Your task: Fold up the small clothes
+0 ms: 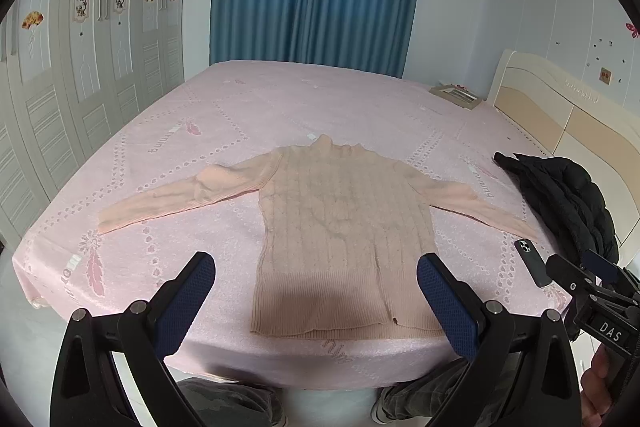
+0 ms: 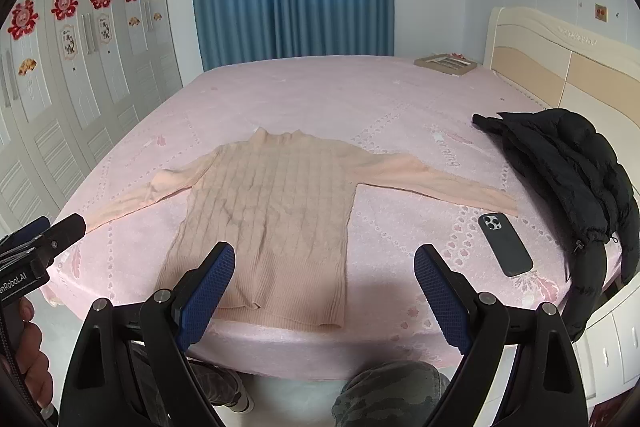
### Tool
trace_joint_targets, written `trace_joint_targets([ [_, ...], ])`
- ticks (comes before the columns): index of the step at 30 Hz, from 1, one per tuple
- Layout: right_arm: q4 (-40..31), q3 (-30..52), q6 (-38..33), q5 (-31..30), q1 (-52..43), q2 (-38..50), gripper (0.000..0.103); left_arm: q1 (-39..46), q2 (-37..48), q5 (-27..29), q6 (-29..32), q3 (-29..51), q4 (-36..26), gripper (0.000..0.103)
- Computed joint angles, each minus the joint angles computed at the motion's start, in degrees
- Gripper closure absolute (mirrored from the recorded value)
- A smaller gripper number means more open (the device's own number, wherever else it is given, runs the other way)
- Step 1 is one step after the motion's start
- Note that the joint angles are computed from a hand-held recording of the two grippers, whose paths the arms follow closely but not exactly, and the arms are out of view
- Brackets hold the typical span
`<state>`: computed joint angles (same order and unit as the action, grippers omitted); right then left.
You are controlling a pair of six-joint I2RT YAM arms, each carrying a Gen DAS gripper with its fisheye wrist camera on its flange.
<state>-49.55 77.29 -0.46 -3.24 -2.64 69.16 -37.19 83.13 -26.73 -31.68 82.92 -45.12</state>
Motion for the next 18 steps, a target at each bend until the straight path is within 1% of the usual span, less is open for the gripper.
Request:
trace_joint_targets([
  [4,0.4,-0.4,0.2,0.0,0.4,-0.1,0.013,0.2,0.3,0.3,-0.1,0.4,-0.2,0.001],
  [7,-1.1,1.4,-0.5,0.4,0.9,1.2,0.013,0.6,0.9,1.1,-0.5,1.8,-1.2,0.001],
  [11,0.7,0.6,-0.2,-0.2,0.6,0.1,0.013,0.8,0.4,2.0,-1.8,1.5,0.0,0.001],
  [18,0.6,0.0,0.3,-0.2,1.1,0.0,0.013,0.1,0.3,-0.3,-0.4,1.8,-0.5,0.001],
])
